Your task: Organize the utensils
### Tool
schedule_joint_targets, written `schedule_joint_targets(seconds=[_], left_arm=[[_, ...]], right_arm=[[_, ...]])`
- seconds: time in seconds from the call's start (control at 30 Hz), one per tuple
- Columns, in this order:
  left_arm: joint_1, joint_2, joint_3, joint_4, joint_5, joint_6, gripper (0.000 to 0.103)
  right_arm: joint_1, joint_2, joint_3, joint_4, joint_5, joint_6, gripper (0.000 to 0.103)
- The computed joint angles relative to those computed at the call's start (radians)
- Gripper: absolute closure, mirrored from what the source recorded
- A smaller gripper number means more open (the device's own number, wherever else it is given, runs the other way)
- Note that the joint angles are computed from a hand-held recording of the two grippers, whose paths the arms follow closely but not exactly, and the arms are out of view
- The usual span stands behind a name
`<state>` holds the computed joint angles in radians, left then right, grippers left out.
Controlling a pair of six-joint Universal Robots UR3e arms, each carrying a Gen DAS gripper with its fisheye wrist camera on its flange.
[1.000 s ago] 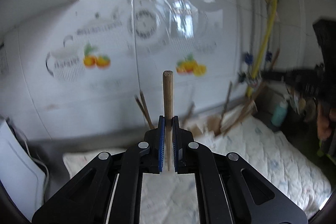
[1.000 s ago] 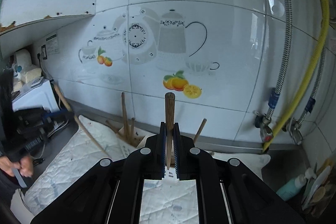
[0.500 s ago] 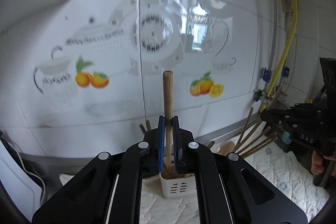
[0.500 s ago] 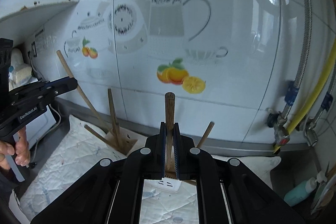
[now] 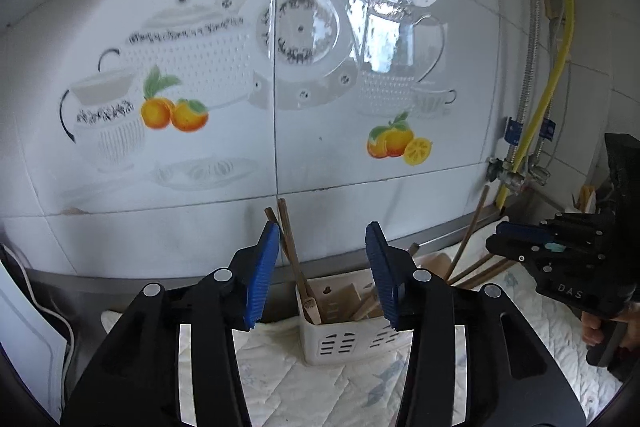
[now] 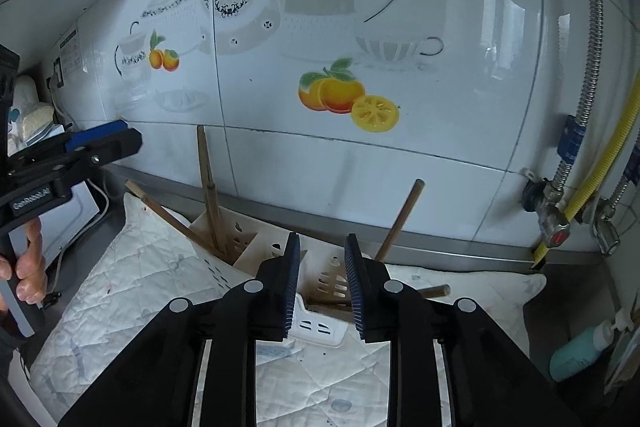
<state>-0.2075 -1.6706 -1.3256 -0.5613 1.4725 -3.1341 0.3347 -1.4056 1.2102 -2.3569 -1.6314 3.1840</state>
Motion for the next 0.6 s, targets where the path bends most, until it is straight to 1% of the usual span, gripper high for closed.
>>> schedule_joint_targets(seconds=[0.03,0.07,0.13,0.17,0.2,0.23,0.27,0.33,0.37,0.43,0.5,0.6], left_arm=[[0.001,0.012,-0.008,-0.002,0.0,-0.004,0.051],[0.003,0.031,-0.026,0.003,-0.003,-0.009,0.049],[0.009,0.069,-0.061,0.012,-0.007,-0.016,0.043],[0.012,0.1,-0.093,0.018,-0.01,-0.02,0.04],[0.013,0.124,-0.12,0.027,-0.01,-0.025,0.034],[0.015,0.145,-0.141,0.03,-0.01,-0.026,0.03],[0.014,0.181,-0.182,0.038,-0.008,-0.027,0.029],[0.018,0.243,-0.25,0.047,-0.013,-0.029,0.019],[0.017,0.281,-0.293,0.057,-0.013,-0.033,0.018],[0.02,0.338,-0.357,0.065,-0.024,-0.036,0.009],[0.013,0.4,-0.429,0.079,-0.017,-0.042,0.006],[0.008,0.494,-0.529,0.086,-0.022,-0.039,0.005]], right_arm=[[-0.001,-0.012,0.013,-0.004,-0.001,0.002,0.074],[0.0,-0.029,0.032,-0.011,-0.007,0.005,0.07],[0.003,-0.071,0.076,-0.025,-0.013,0.007,0.068],[0.004,-0.086,0.091,-0.027,-0.014,0.008,0.064],[0.007,-0.109,0.115,-0.031,-0.019,0.012,0.059],[0.014,-0.134,0.143,-0.04,-0.029,0.014,0.058],[0.019,-0.148,0.159,-0.046,-0.035,0.015,0.056],[0.036,-0.207,0.227,-0.068,-0.052,0.02,0.049],[0.041,-0.223,0.245,-0.073,-0.057,0.023,0.045],[0.061,-0.282,0.314,-0.09,-0.07,0.035,0.041],[0.082,-0.326,0.369,-0.111,-0.087,0.054,0.032],[0.126,-0.389,0.455,-0.151,-0.114,0.085,0.026]])
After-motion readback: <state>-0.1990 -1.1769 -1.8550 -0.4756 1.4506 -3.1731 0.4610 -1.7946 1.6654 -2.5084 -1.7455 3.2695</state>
